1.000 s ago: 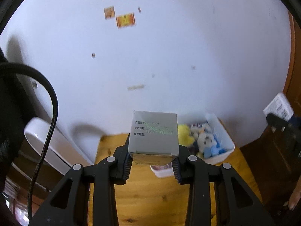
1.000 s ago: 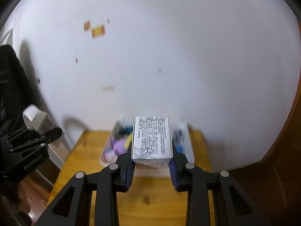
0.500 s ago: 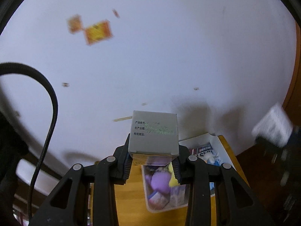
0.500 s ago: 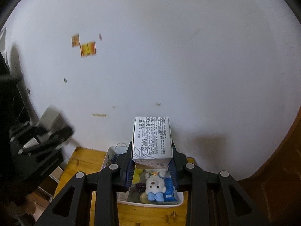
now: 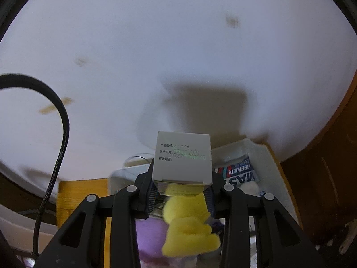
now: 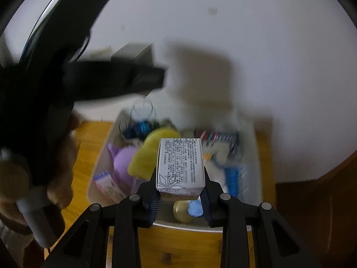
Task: Organize objects
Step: 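Open the left gripper over the tray while the right gripper releases its white box inside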
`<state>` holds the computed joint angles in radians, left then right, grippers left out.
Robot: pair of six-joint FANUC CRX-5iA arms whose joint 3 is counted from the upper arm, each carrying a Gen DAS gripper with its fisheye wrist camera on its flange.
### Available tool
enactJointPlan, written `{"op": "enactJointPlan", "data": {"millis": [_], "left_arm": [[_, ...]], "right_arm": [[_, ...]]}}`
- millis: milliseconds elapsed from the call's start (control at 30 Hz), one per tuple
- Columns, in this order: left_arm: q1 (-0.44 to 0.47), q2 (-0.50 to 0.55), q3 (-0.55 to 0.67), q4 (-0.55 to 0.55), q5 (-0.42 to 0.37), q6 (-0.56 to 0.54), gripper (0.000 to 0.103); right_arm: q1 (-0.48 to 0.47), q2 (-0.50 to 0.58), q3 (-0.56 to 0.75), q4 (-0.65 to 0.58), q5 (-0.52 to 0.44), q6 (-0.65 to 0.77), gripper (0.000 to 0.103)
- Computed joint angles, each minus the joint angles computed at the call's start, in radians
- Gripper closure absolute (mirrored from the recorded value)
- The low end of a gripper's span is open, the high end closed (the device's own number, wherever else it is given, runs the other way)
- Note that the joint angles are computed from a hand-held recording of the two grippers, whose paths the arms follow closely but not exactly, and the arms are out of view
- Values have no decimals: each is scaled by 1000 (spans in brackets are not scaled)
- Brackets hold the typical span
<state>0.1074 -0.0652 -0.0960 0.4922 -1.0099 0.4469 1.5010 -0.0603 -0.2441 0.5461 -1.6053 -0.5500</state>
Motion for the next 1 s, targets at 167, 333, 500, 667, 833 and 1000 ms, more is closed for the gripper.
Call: {"op": "enactJointPlan", "data": {"millis": [167, 333, 500, 667, 833, 1000], "left_arm": [[-42, 70, 46, -86, -46, 65, 63], [-56, 121, 93, -155, -100, 123, 52], [-29, 164, 141, -139, -187, 161, 48], [8, 155, 145, -113, -224, 160, 48], [43, 119, 130, -100, -232, 115, 48], [109, 59, 100, -72, -262, 37, 48]], "right_arm": [[-29, -46, -114, -25, 159, -42, 69], [-39, -72, -178, -19, 228, -85, 51], [-4, -106, -231, 26, 245, -172, 42], [28, -128, -250, 42, 229, -214, 42], [62, -119, -230, 42, 185, -230, 42], [63, -103, -183, 46, 148, -222, 42]]}}
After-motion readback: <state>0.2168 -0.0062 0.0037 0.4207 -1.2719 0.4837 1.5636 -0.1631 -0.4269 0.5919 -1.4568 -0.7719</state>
